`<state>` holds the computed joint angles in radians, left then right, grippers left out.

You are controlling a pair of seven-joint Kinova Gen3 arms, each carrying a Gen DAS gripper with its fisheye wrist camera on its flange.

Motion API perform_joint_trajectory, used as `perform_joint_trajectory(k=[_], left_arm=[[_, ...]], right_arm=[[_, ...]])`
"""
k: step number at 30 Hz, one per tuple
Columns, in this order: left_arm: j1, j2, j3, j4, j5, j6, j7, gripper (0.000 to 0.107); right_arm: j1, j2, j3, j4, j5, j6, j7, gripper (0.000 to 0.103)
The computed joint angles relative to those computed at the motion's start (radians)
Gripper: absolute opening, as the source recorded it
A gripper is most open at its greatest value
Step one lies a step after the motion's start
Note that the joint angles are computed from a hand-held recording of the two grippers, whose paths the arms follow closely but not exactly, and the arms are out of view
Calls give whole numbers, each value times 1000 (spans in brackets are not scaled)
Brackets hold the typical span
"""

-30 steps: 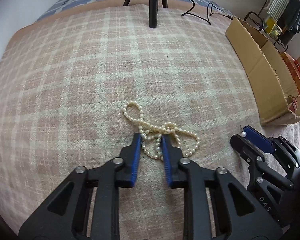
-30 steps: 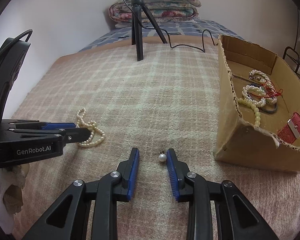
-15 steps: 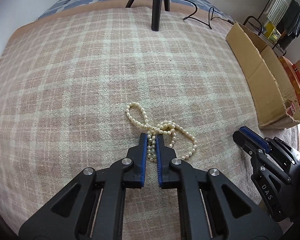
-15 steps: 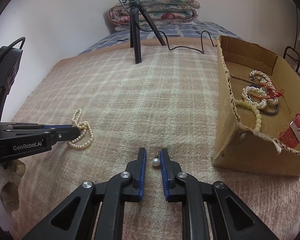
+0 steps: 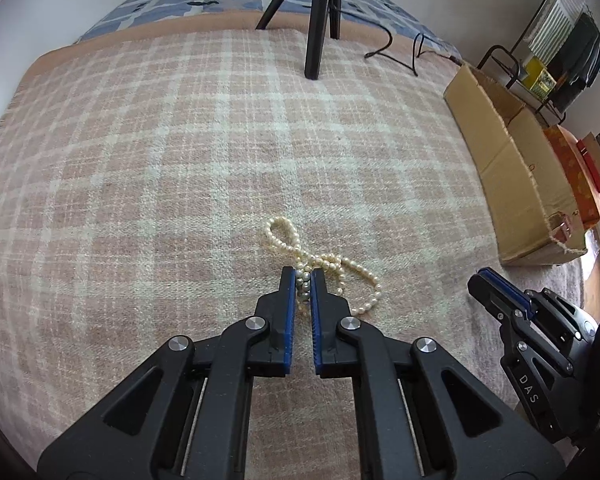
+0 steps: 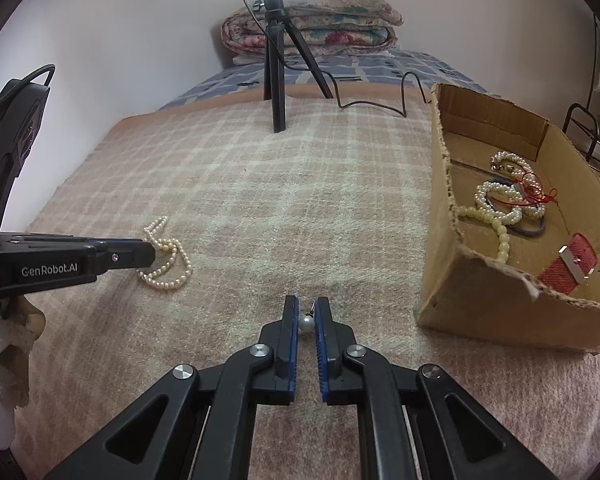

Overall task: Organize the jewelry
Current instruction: 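Carry necklace and earring into the box and open both tools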

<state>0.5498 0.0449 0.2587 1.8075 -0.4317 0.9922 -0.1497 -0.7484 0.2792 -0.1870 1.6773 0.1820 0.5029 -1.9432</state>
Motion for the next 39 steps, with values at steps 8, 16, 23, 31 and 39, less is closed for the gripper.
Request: perform_joint_trajectory(k=[8,16,23,31,39], left_arm=[[-34,-92,24,16,3,-30,33,5],[-77,-154,87,-8,-31,-25,53,5],[-79,-156,143,-60,-78,-26,52,5],[-26,-98,148,-146,-122,-41,45,5],[43,-19,91,-223,-145,-77,17,5]], right_arm=[[24,-66,-16,26,-14,-1,17,6],[46,-139,-40,40,-22,6,31,6],[102,-184,-51,21,-75,37,88,6],[190,-211,-31,-24,-142,85,177,6],[250,-178,-10,-105,-183,126,265,6]])
